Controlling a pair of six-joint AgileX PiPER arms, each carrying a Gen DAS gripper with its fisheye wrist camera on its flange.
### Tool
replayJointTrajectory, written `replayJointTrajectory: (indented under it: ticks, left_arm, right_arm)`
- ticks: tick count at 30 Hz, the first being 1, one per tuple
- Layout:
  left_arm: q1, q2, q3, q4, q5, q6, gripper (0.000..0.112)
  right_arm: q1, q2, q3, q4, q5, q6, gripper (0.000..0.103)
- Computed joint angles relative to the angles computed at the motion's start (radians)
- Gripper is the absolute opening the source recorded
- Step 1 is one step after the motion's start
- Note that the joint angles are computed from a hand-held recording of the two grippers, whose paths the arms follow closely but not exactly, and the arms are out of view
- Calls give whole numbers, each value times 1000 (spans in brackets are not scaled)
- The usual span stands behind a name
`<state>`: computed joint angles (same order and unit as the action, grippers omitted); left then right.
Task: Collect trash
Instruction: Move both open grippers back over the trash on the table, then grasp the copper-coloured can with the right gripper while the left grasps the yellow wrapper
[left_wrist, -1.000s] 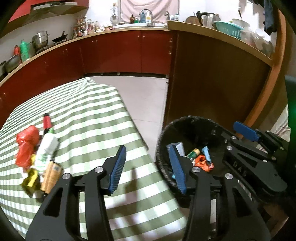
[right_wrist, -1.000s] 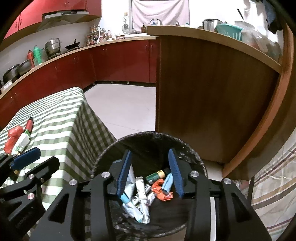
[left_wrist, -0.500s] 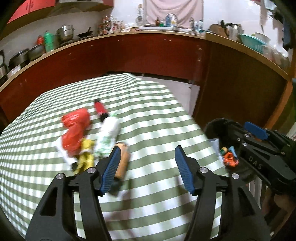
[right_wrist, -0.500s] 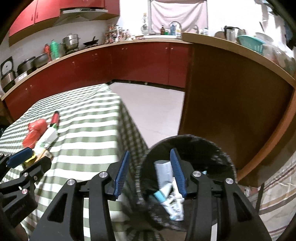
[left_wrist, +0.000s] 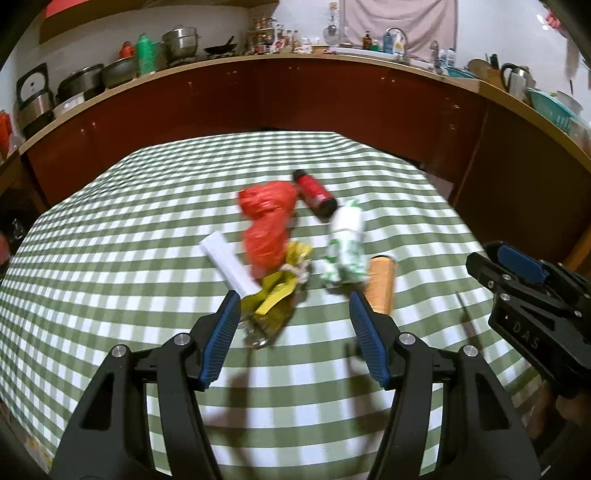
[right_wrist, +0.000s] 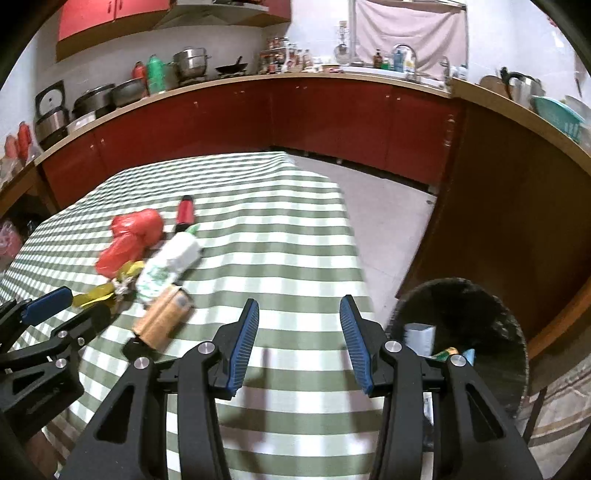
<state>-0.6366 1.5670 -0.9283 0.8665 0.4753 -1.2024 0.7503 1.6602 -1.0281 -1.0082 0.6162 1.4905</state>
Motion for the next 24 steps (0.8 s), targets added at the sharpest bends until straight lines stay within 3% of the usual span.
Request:
replayJointTrajectory:
  ticks: [16, 24]
  left_arm:
    - [160, -104, 117, -74, -91, 112, 59]
    - [196, -121, 137, -131, -132, 185, 59]
  right_arm:
    - [100, 192, -273, 177, 58, -212, 49]
    - [98, 212, -282, 225, 92, -234, 50]
